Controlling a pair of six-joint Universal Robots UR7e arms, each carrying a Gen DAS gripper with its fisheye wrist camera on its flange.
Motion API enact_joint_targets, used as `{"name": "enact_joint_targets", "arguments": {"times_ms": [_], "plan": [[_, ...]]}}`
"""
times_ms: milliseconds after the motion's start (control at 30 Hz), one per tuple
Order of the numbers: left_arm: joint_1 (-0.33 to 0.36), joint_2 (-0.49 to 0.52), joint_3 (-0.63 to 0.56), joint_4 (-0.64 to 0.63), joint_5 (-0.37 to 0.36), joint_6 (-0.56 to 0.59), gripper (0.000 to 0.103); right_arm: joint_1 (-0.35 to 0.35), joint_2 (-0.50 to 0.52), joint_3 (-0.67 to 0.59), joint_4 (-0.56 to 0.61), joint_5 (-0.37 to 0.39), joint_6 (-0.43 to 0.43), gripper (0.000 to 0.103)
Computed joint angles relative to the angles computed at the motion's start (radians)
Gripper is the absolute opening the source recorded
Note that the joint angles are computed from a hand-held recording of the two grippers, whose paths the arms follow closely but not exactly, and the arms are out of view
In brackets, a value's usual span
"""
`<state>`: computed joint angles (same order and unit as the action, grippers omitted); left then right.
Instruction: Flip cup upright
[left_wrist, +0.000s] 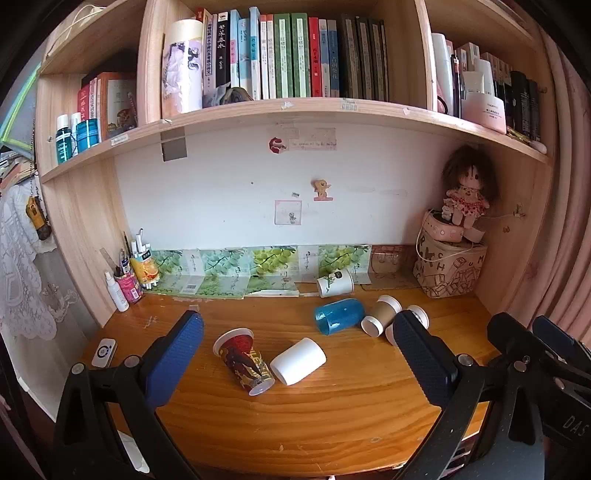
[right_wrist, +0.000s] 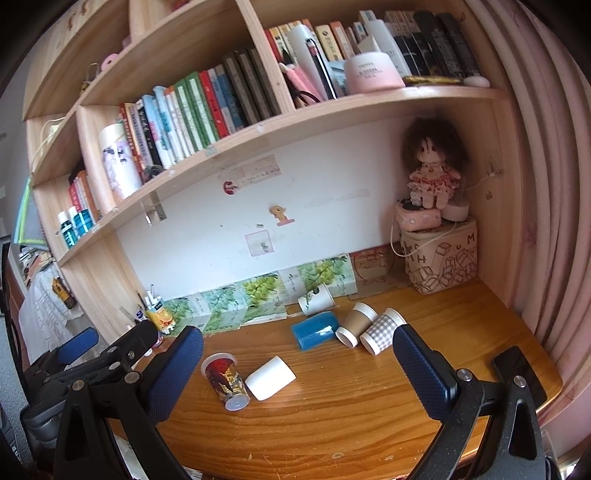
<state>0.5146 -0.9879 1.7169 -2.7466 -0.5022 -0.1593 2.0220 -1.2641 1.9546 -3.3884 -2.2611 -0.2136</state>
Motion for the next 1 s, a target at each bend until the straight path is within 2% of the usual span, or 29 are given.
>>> {"name": "enact_joint_targets", "arguments": {"times_ms": [200,333,467,600,700,800,900,1000], "plan": [[0.04,0.053,-0.081,0.039,-0.077,0.039,0.102,-0.051,-0.001,-0.07,0.179,-0.011,0.142,0.103],[0.069,0.099,-0.146,0.06,-0.124,0.071,0.102,-0.08,0.007,-0.116,0.266,-0.036,0.201,0.103],[0.107,0.153,-0.239,0.14,-0.204,0.07,0.102,-0.127,0.007,-0.162,0.361,-0.026,0.273,0.103],[0.144,0.223,-0.37,0.275,-0.296,0.082,0.102,-0.175,0.013,-0.226,0.503,-0.034,0.384,0.103],[0.167,0.281,-0.456,0.327,-0.343,0.124,0.102,-0.22,0.019,-0.272,0.594,-0.008,0.477,0.103],[0.182,0.335,-0.526,0.357,-0.354,0.19,0.102,-0.252,0.026,-0.304,0.659,0.004,0.544,0.103],[0.203,0.388,-0.601,0.397,-0.406,0.267,0.102,-0.278,0.041,-0.342,0.72,-0.008,0.582,0.103],[0.225,0.449,-0.693,0.453,-0.462,0.321,0.102,-0.315,0.049,-0.369,0.762,0.017,0.61,0.103]]}}
